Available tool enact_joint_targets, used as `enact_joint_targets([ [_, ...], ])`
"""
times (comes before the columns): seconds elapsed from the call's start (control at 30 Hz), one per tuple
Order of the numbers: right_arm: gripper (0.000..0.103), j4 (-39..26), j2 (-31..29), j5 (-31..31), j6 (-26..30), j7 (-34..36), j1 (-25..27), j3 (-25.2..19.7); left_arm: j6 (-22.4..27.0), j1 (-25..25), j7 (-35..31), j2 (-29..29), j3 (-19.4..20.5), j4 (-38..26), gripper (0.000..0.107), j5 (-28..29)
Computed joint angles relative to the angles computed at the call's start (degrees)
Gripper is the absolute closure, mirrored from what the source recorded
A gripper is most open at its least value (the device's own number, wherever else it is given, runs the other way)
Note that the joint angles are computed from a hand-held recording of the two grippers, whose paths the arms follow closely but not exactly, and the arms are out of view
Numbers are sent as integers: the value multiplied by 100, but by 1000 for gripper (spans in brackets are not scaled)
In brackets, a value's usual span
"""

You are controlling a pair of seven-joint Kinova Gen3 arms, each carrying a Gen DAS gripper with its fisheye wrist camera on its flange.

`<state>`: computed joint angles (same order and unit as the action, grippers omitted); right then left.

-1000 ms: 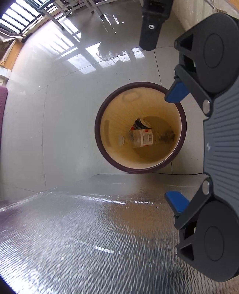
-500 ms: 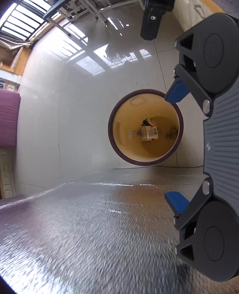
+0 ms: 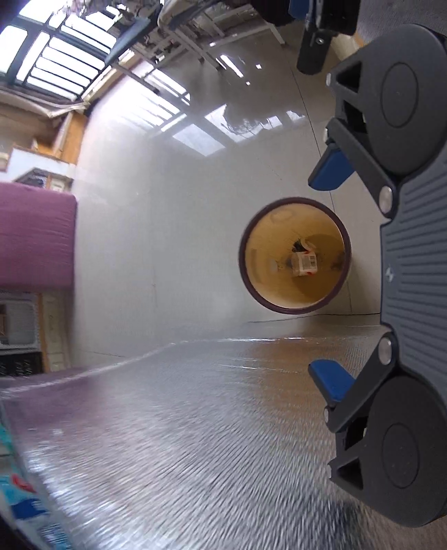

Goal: Collect trash
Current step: 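Move both open tools back from the bin toward the table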

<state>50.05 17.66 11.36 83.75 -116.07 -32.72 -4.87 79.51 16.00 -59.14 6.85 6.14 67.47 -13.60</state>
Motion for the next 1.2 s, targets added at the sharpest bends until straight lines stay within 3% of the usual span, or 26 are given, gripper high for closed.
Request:
enact_joint_targets([
  [0.4,0,-19,-874,863,330,-498,-433,-235,638,251,-60,-657,325,-904,5,-349],
  [0.67,0,-422,-1206,1696,567,-860,-970,-663,732,-239,-45,-1471,549,-962,5,-443],
  [1.03,0,-1654,-948,3085,1081,-1197,-2572,-776,1145,-1175,-641,-2184,911,-1671,5,-748],
  [1.2,0,-2446,-608,3477,1096,-940,-3351,-546,1140,-1537,-878,-2478,559,-1780,5,-513],
])
